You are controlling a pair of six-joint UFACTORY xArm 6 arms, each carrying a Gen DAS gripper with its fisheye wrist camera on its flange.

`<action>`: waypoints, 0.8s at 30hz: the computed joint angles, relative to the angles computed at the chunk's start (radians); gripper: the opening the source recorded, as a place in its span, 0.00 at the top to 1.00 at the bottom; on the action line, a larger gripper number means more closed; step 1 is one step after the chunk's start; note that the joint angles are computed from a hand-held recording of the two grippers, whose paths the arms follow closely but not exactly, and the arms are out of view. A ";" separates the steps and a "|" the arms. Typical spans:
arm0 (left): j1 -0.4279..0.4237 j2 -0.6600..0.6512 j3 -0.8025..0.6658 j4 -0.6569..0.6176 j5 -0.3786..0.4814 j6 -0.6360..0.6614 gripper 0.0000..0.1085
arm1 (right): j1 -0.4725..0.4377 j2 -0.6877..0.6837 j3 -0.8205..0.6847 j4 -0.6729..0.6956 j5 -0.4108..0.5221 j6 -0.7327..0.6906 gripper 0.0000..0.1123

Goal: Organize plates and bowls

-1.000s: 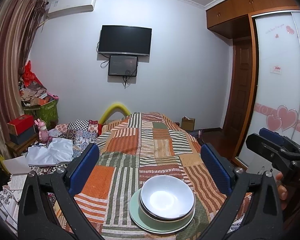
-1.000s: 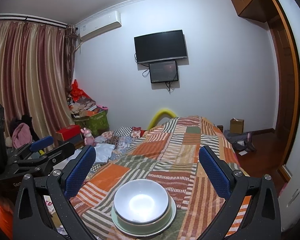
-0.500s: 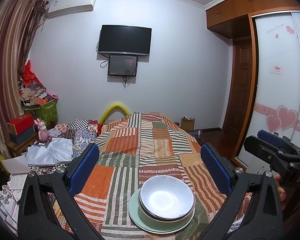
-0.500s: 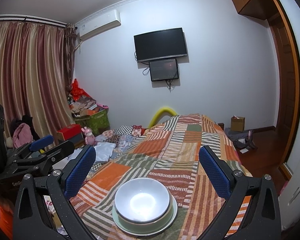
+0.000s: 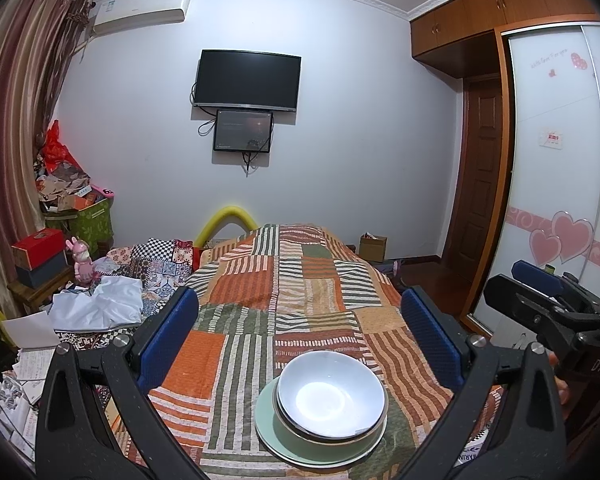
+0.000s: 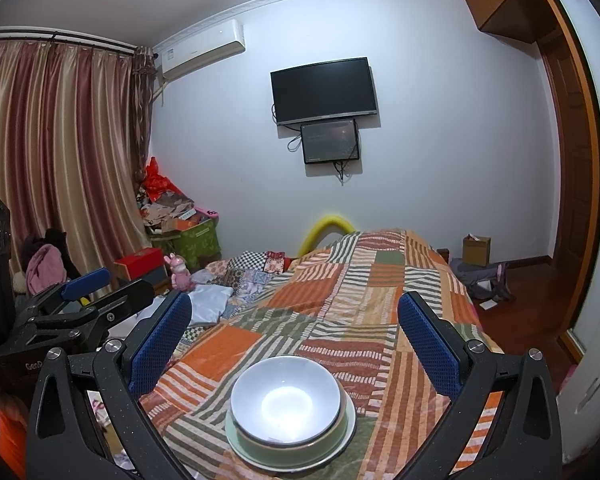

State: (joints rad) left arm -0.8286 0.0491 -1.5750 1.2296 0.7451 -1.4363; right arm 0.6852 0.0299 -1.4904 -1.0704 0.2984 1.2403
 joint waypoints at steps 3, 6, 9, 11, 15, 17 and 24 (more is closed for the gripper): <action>-0.001 0.001 -0.002 0.001 0.000 0.000 0.05 | -0.002 -0.001 0.002 0.009 -0.006 -0.005 0.08; 0.002 0.000 0.000 -0.007 -0.014 0.003 0.05 | -0.005 0.001 0.002 0.020 -0.011 -0.010 0.08; 0.006 -0.002 0.005 -0.013 -0.025 0.007 0.05 | -0.006 0.001 0.000 0.020 -0.011 -0.008 0.08; 0.006 -0.001 0.005 -0.010 -0.022 0.007 0.05 | -0.005 0.001 -0.001 0.016 -0.009 -0.008 0.08; 0.007 -0.004 0.008 -0.010 -0.022 -0.001 0.05 | -0.004 -0.002 0.004 -0.007 -0.003 0.008 0.08; 0.009 -0.002 0.006 -0.021 -0.021 0.003 0.05 | -0.004 0.000 0.003 0.000 -0.001 0.002 0.08; 0.013 0.001 0.004 -0.020 -0.019 0.003 0.05 | -0.005 0.005 -0.004 0.016 0.006 -0.005 0.08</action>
State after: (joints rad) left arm -0.8161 0.0497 -1.5708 1.2094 0.7265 -1.4331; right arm 0.6799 0.0349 -1.4942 -1.0545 0.3039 1.2357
